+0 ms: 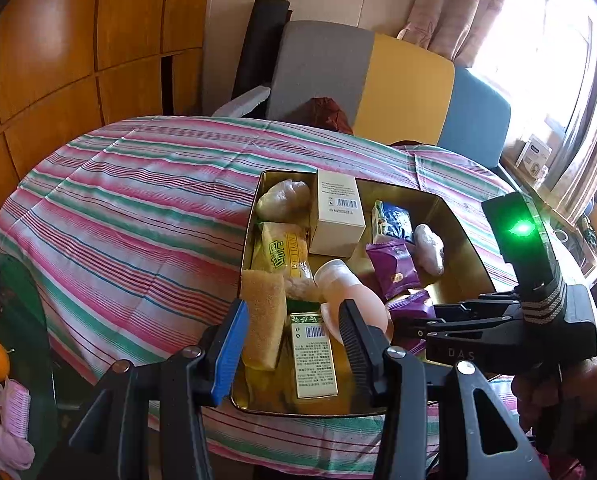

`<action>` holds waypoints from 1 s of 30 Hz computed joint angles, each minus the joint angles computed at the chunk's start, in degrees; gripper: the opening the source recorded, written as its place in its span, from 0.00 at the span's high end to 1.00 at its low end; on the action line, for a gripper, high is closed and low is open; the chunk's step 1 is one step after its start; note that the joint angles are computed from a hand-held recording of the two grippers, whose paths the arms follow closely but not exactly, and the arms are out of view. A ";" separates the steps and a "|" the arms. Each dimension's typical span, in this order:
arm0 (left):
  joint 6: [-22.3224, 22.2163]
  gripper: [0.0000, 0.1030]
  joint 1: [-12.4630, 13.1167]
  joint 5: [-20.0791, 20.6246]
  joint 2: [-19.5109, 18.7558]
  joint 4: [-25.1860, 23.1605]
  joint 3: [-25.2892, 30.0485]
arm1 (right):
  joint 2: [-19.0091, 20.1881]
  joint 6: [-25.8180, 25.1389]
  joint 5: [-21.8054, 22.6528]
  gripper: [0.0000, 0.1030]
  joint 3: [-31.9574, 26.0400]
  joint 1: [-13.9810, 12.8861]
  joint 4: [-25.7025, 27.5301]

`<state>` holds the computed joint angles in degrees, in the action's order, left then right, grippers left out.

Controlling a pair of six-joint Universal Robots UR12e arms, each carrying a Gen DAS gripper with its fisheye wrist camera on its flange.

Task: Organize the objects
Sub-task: 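Carry the purple snack bag into the gold tray and open the right gripper, then move both grippers back toward the yellow sponge and white scrunchie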

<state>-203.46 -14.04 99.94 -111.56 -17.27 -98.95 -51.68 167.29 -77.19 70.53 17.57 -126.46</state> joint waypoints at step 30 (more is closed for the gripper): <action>4.62 0.54 -2.07 2.13 -0.02 0.80 1.73 | -7.09 8.88 5.87 0.33 9.35 -4.77 -17.29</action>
